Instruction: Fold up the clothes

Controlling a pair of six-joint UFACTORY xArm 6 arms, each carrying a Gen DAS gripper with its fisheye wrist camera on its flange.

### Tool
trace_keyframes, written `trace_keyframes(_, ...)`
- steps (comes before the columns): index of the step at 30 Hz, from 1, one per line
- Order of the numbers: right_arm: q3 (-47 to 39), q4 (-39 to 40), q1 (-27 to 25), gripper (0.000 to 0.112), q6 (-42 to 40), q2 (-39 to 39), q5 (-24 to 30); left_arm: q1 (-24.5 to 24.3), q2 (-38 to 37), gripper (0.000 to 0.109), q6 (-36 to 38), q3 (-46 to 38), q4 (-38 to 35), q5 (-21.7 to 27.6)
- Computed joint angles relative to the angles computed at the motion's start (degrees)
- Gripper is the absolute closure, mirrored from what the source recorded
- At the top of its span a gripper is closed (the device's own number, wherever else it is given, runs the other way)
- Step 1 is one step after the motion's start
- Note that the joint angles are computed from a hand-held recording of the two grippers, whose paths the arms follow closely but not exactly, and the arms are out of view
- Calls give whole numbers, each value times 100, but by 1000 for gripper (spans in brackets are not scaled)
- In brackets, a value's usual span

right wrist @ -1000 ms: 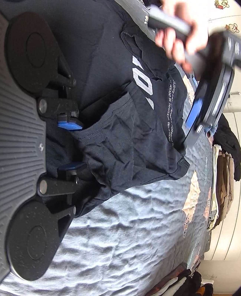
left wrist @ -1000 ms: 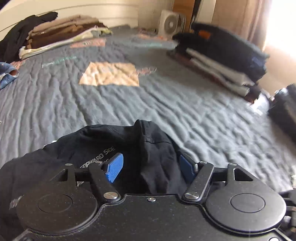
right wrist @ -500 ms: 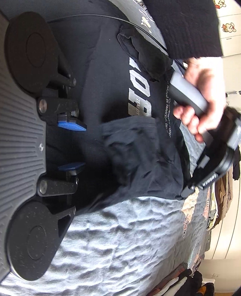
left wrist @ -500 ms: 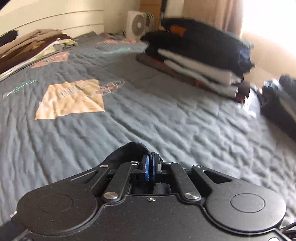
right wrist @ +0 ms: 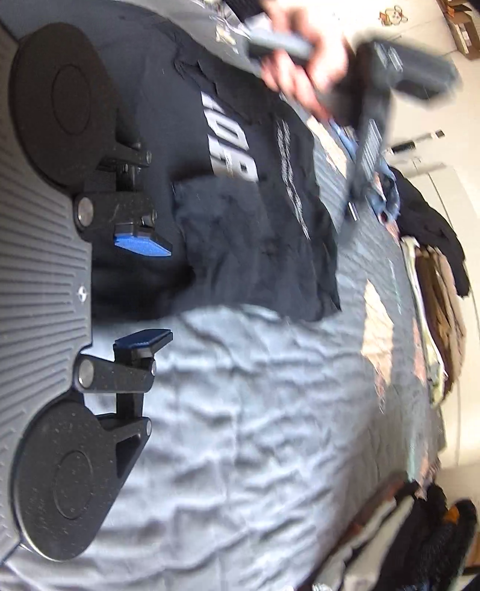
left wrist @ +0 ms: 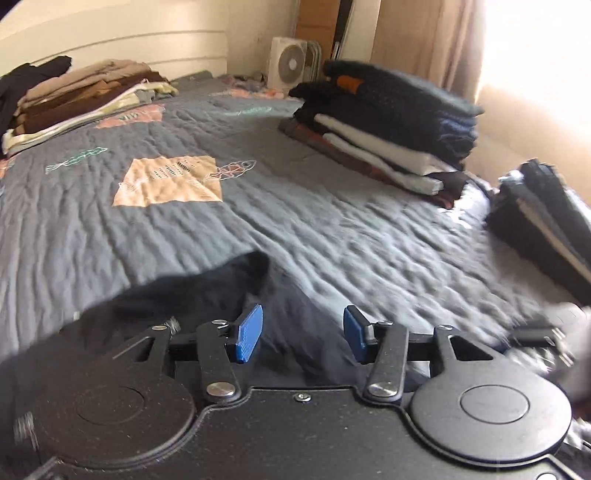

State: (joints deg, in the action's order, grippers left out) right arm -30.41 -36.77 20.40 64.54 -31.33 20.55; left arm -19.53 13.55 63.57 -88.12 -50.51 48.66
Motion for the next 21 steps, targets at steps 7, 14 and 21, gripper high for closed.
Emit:
trace_keyframes(7,-226,-1825,128,70,350,-34,530,907,-2756,59,-432,3195,-1685,387)
trace_keyframes(14,-509,-2041,373,69,-119,574,696,1672,-4016,50,-201,4520,-2320,1131)
trace_keyframes(21,45,-1901,-297,56,768,209,249,1722,-3826,50,93,4427,-2115,875)
